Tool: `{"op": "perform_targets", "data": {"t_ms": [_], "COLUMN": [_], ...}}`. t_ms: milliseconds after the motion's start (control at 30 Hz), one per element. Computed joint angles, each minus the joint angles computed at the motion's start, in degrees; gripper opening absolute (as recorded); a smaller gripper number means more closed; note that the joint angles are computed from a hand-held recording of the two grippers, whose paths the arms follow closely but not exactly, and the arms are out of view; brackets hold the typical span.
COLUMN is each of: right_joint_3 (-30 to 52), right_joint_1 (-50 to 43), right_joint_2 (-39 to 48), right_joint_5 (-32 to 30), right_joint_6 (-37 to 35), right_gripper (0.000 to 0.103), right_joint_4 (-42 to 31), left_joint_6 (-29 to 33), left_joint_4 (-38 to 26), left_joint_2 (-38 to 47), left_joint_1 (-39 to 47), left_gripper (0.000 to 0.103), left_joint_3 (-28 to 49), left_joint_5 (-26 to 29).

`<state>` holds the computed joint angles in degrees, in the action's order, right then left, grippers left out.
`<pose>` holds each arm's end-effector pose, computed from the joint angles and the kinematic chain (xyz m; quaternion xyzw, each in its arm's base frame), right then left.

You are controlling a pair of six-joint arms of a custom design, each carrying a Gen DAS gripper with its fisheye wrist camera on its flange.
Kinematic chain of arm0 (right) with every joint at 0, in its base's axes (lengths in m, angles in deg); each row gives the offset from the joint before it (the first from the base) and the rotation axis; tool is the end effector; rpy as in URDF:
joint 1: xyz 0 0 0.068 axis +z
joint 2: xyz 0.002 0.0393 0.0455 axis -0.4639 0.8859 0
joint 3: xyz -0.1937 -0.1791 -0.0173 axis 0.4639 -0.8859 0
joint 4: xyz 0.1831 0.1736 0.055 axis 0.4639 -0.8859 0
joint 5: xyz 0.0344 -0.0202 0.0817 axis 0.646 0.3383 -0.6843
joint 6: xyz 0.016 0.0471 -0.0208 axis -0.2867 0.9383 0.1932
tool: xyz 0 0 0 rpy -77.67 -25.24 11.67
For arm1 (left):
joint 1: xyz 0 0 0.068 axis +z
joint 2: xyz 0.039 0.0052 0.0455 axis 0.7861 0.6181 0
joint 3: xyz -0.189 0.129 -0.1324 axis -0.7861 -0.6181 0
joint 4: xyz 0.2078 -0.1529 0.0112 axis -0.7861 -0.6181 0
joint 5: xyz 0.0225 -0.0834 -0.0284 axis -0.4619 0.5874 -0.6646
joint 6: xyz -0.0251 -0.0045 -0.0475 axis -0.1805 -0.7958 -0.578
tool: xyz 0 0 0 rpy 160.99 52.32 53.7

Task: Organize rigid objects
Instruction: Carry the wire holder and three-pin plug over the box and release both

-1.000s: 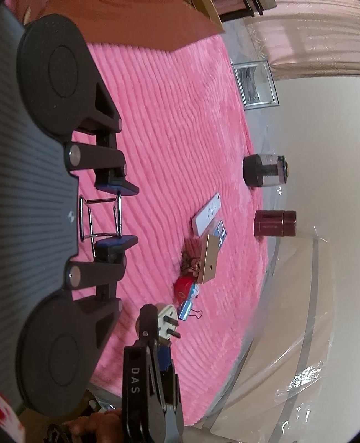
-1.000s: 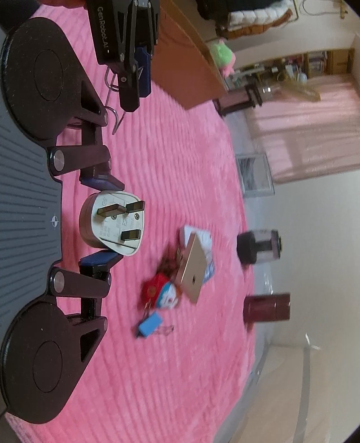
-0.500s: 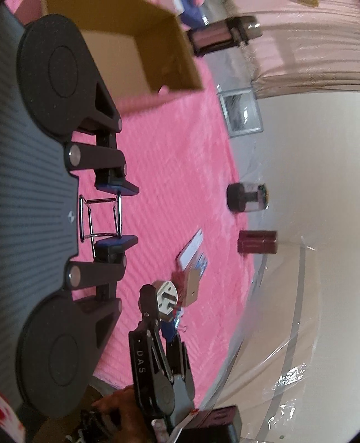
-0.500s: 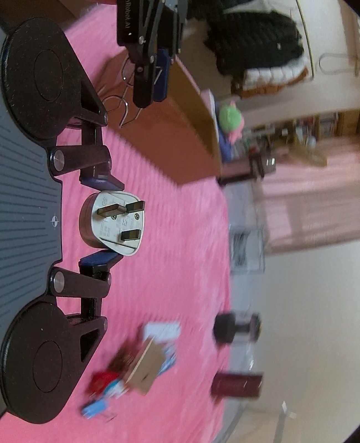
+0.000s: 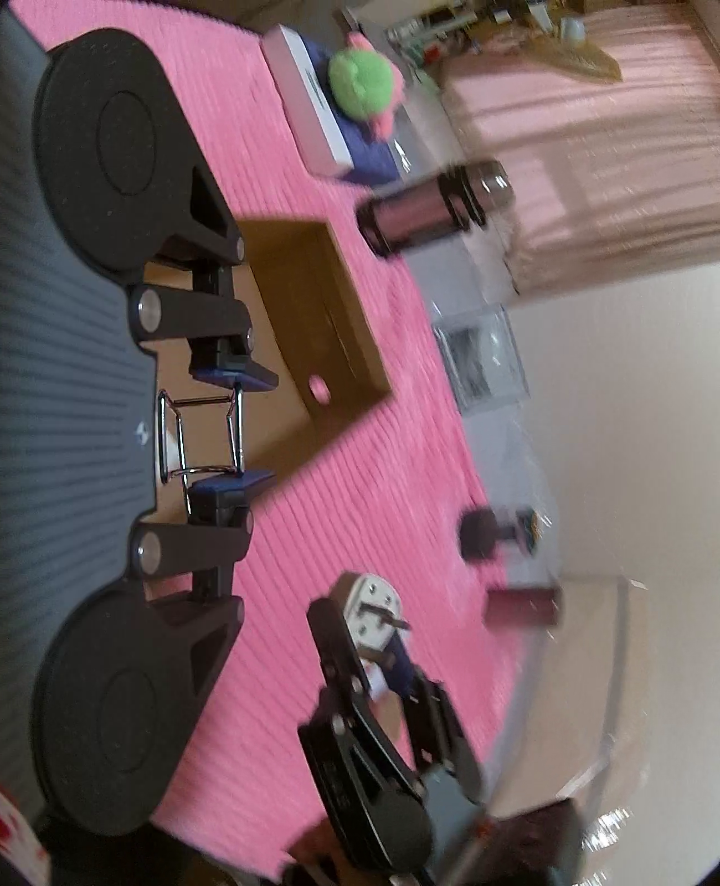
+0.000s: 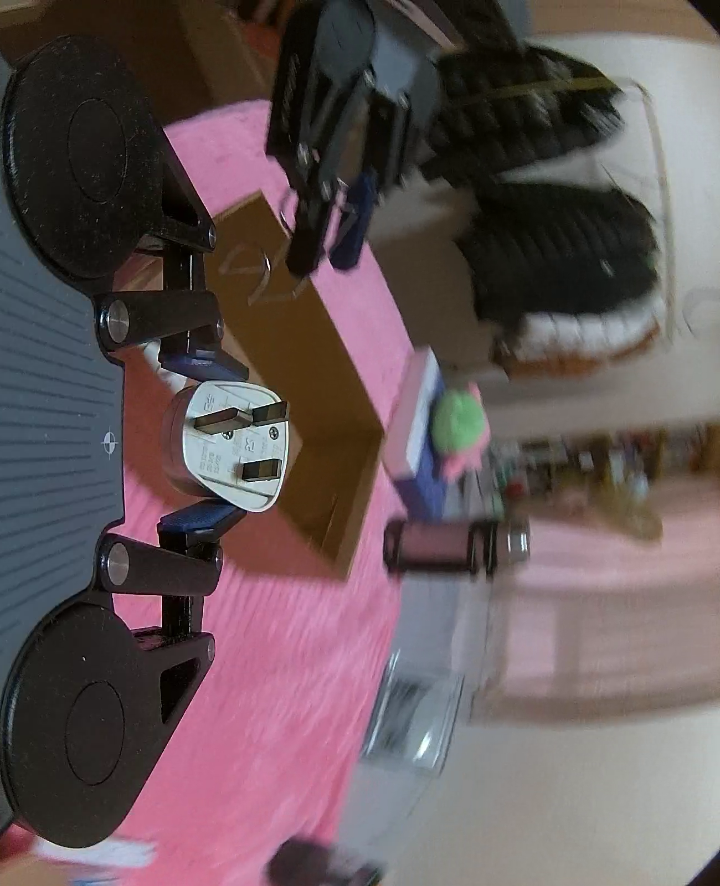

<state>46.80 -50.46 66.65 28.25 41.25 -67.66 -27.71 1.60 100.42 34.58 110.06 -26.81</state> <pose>0.2173 -0.0635 0.2455 -0.2071 0.8258 0.1556 0.5010 0.2453 -0.0842 0.3391 0.3438 0.8224 -0.0796 0.4463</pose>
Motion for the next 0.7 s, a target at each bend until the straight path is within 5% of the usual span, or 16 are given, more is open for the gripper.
{"op": "perform_targets", "data": {"t_ms": [333, 700], "right_joint_3": [17.5, 28.8], "right_joint_1": [20.9, 27.0], "right_joint_2": [25.6, 43.0], "right_joint_5": [20.2, 35.3], "right_joint_6": [-6.6, -16.3], "right_gripper": [0.042, 0.042], "right_joint_4": [0.5, -1.3], "left_joint_6": [9.1, 14.6], "left_joint_4": [1.9, 5.7], "left_joint_2": [15.3, 25.8], "left_joint_1": [8.4, 5.9], "left_gripper": [0.026, 0.026], "left_joint_3": [5.0, 7.9], "left_joint_5": [0.6, -3.8]}}
